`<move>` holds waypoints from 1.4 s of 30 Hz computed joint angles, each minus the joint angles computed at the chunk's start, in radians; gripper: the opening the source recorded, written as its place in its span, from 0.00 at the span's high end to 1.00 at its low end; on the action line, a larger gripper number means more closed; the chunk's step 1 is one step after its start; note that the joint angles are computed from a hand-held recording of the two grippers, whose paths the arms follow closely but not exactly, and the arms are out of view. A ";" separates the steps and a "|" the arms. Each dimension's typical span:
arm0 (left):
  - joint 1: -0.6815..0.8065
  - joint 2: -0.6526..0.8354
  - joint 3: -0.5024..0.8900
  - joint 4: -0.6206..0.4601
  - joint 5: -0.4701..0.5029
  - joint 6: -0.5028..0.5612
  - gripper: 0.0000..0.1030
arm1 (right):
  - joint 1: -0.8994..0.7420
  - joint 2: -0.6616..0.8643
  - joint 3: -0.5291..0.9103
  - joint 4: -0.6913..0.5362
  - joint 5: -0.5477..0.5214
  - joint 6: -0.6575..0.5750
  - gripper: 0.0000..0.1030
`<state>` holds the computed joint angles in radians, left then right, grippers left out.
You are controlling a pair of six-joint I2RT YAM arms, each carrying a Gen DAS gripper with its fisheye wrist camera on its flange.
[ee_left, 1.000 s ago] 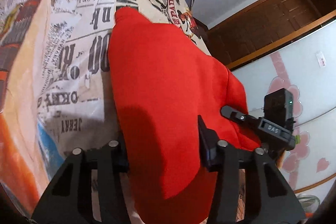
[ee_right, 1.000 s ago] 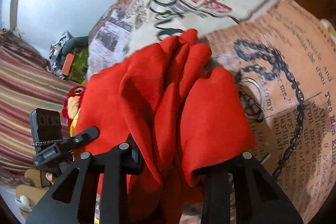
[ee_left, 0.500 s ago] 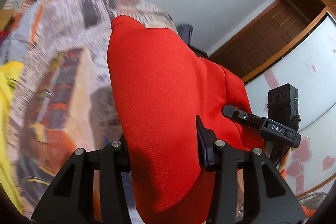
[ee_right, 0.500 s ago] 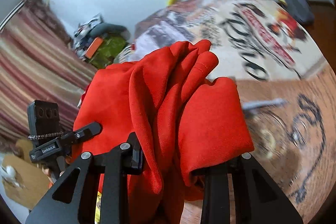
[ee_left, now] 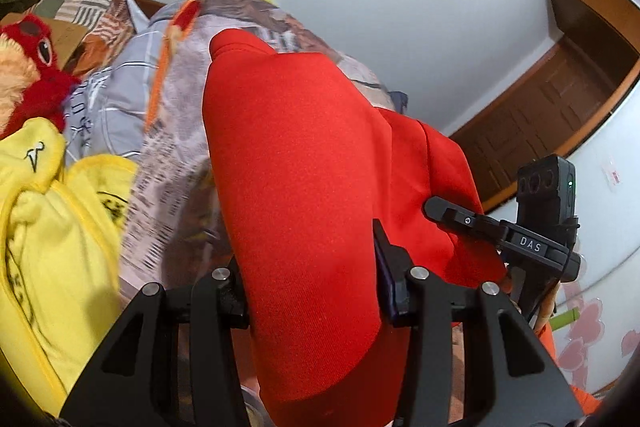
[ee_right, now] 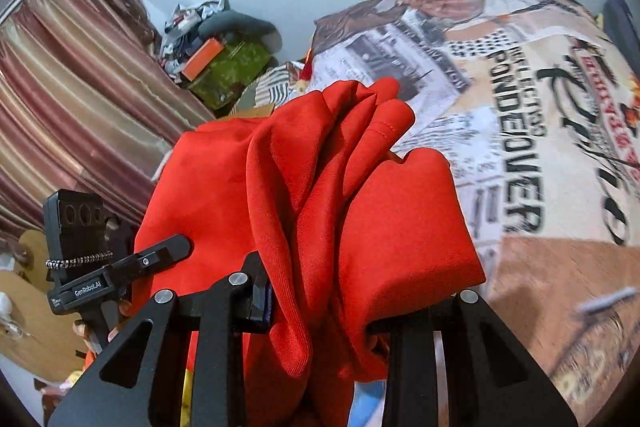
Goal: Fold large clothes
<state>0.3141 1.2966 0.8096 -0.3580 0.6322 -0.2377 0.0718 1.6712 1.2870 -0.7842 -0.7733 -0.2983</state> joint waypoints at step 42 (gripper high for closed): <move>-0.188 -0.177 -0.220 -0.038 -0.632 0.010 0.29 | 0.045 -0.151 -0.246 0.143 0.350 -0.142 0.29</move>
<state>0.1262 1.1198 0.5899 -0.3959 0.0007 -0.2273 0.1166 1.5203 1.0408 -0.6407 -0.4229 -0.4398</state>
